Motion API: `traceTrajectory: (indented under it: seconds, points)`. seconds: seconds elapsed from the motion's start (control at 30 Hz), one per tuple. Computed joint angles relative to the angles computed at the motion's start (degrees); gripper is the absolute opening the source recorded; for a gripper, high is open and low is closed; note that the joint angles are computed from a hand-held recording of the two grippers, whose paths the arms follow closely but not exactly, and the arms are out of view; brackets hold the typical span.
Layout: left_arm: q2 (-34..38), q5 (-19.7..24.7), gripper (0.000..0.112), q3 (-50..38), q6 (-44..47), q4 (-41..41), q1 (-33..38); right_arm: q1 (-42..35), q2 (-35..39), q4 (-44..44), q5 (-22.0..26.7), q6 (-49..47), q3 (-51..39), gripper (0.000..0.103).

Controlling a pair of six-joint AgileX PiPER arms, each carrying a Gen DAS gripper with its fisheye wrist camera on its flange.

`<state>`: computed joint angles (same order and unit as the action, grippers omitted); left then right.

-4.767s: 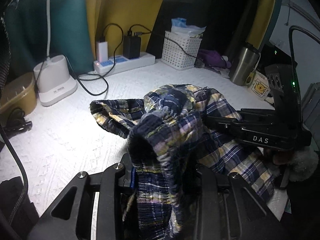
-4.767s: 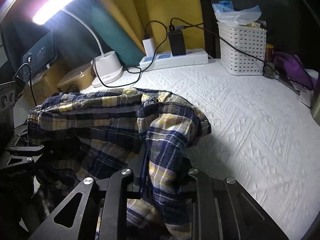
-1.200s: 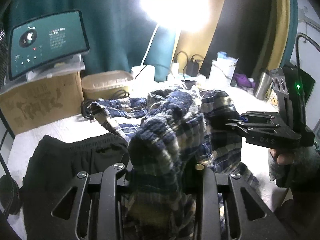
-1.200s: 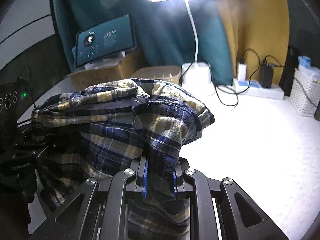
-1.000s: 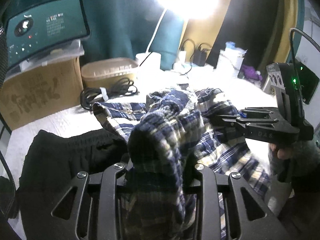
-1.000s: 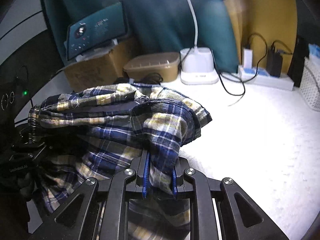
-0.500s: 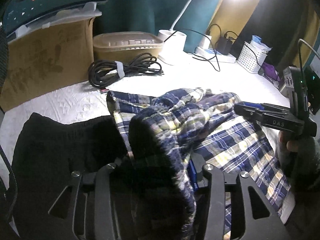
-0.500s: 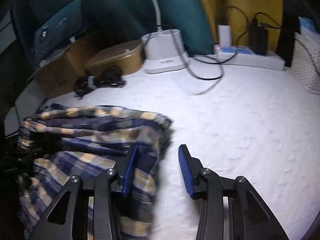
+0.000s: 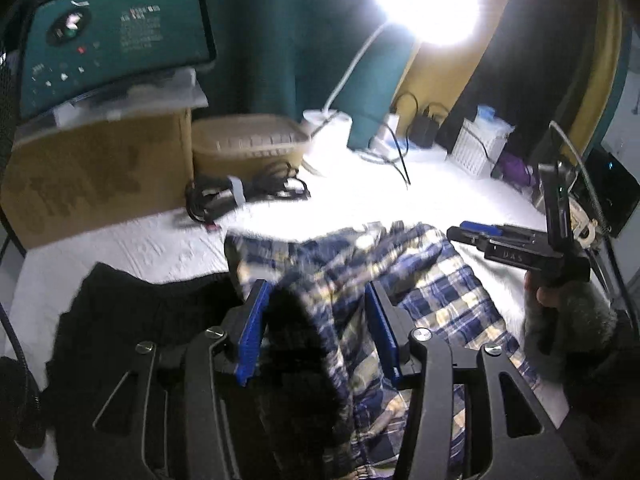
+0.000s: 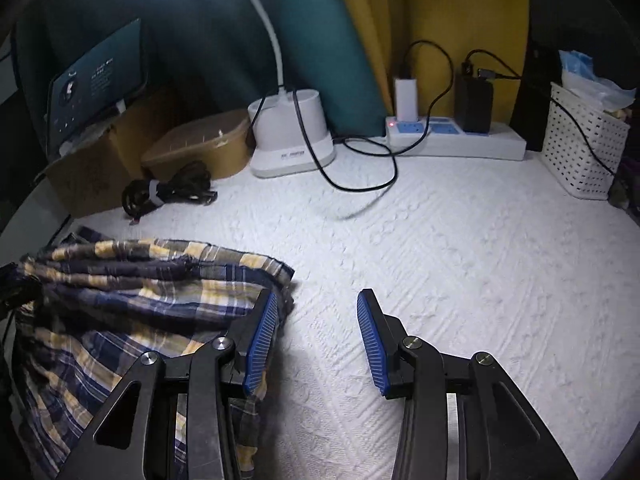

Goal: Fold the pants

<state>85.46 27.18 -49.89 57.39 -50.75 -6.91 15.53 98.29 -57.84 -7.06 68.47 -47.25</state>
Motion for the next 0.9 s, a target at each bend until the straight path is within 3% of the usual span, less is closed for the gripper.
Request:
traceTrajectory:
  seconds: [0.2, 0.43, 0.73, 0.9]
  points:
    - [4.27, -3.25, 0.049, -3.22, -7.33, 7.01, -0.93, 0.74, 0.65, -6.37, -0.04, 6.01, -0.34, 0.043]
    - [10.49, -7.39, 0.051, -6.31, -15.96, 17.53, -2.25, 1.13, 3.9, -22.82, 0.31, 22.28, -3.41, 0.043]
    - [10.33, -7.34, 0.054, -5.99, -12.95, 13.79, -1.22, 1.6, 2.91, -28.48, 1.89, 27.92, -2.97, 0.043]
    - [6.39, -7.78, 0.055, -3.15, -9.09, 10.02, -0.95, 1.93, 0.06, -24.77, 2.71, 24.48, -0.63, 0.043]
